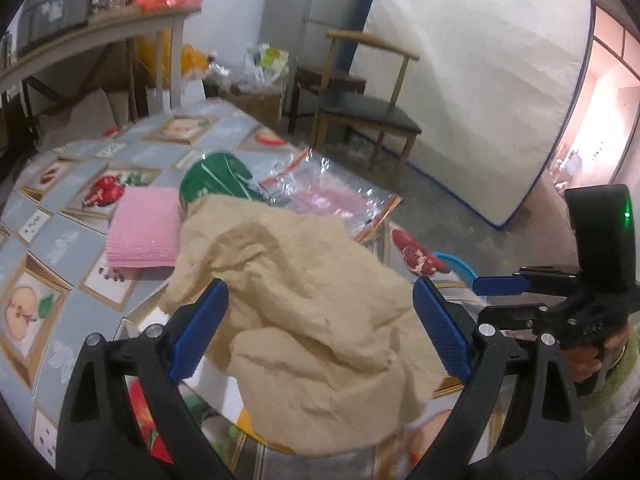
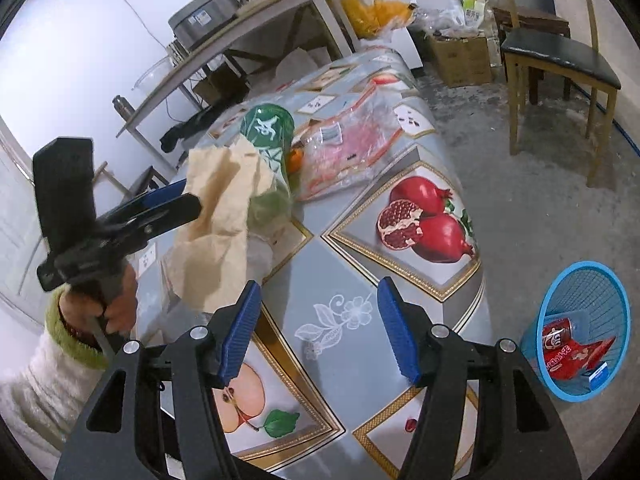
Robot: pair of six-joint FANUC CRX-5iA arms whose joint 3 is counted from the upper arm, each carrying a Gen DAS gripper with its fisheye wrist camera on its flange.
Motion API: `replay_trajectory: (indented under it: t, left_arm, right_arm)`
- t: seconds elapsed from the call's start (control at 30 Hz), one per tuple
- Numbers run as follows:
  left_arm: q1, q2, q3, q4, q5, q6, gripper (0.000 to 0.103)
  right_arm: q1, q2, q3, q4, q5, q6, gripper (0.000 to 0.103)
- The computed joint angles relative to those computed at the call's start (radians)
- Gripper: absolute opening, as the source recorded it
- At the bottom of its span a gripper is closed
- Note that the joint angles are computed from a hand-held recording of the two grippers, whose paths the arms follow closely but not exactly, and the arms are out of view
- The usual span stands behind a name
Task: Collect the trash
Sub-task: 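Move both tools back to the table toward the crumpled tan paper, then grasp the crumpled tan paper with the left tool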
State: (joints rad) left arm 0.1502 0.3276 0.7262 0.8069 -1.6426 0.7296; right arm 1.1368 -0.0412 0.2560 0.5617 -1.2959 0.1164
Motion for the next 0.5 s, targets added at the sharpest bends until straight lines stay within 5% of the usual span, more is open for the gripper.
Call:
replay_trajectory:
  t: [0.07, 0.5]
  left_arm:
    - [-0.001, 0.010, 0.011, -0.010, -0.015, 0.006, 0.089]
    - [0.022, -0.031, -0.052, -0.052, -0.051, -0.016, 0.021]
  right_arm:
    - [-0.007, -0.002, -0.002, -0.013, 0.002, -0.001, 0.059]
    - [-0.009, 0.019, 0.029, -0.003, -0.003, -0.001, 0.059]
